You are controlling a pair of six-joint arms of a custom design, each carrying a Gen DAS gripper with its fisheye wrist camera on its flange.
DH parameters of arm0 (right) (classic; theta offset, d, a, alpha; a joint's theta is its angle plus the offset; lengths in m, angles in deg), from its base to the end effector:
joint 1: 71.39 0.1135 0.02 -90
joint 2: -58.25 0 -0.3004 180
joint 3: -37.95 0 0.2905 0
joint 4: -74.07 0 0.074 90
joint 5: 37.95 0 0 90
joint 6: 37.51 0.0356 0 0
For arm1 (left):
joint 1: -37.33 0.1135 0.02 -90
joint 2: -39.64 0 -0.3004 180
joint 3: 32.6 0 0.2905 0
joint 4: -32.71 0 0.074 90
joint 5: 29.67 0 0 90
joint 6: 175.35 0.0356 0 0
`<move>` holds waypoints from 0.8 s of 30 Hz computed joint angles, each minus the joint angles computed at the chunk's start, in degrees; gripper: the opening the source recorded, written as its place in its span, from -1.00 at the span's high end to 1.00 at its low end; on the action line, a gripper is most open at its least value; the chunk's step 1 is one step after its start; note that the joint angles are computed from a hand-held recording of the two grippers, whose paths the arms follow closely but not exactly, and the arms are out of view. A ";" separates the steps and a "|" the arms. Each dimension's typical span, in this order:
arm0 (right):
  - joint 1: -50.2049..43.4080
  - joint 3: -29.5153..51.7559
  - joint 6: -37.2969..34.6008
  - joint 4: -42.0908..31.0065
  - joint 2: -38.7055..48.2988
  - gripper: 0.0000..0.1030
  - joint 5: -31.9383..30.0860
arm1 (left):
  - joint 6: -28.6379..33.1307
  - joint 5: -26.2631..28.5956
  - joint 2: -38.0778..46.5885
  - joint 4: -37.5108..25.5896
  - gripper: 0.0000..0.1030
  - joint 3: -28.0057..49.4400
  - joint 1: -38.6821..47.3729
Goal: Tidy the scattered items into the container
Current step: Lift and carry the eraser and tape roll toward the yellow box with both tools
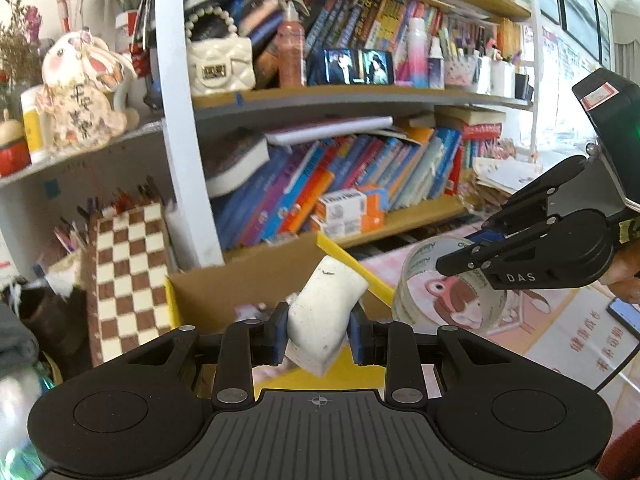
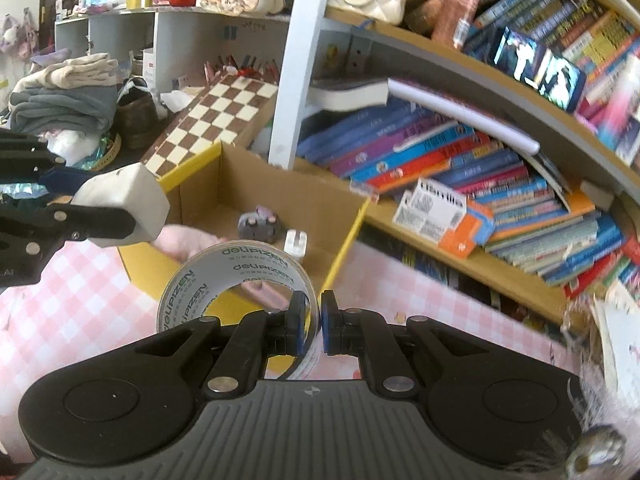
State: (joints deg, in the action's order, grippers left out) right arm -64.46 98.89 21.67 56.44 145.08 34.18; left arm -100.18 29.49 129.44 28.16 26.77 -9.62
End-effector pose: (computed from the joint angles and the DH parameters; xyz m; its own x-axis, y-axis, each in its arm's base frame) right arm 0.3391 0.0522 0.2123 -0.4150 -0.5417 -0.7310 -0.6385 0.7458 -0.1901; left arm 0.2557 -0.2470 0.2068 -0.4655 0.1764 -0.8673 0.2292 0.9705 0.0744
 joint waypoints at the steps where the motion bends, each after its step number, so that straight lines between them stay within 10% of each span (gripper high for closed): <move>1: 0.43 0.89 -0.08 -0.21 0.50 0.85 0.17 | 0.78 0.40 -0.02 -0.05 0.45 0.28 0.70; 24: 6.43 18.07 0.08 -2.87 18.55 0.84 3.55 | 4.64 11.41 9.35 -0.55 0.45 6.72 13.93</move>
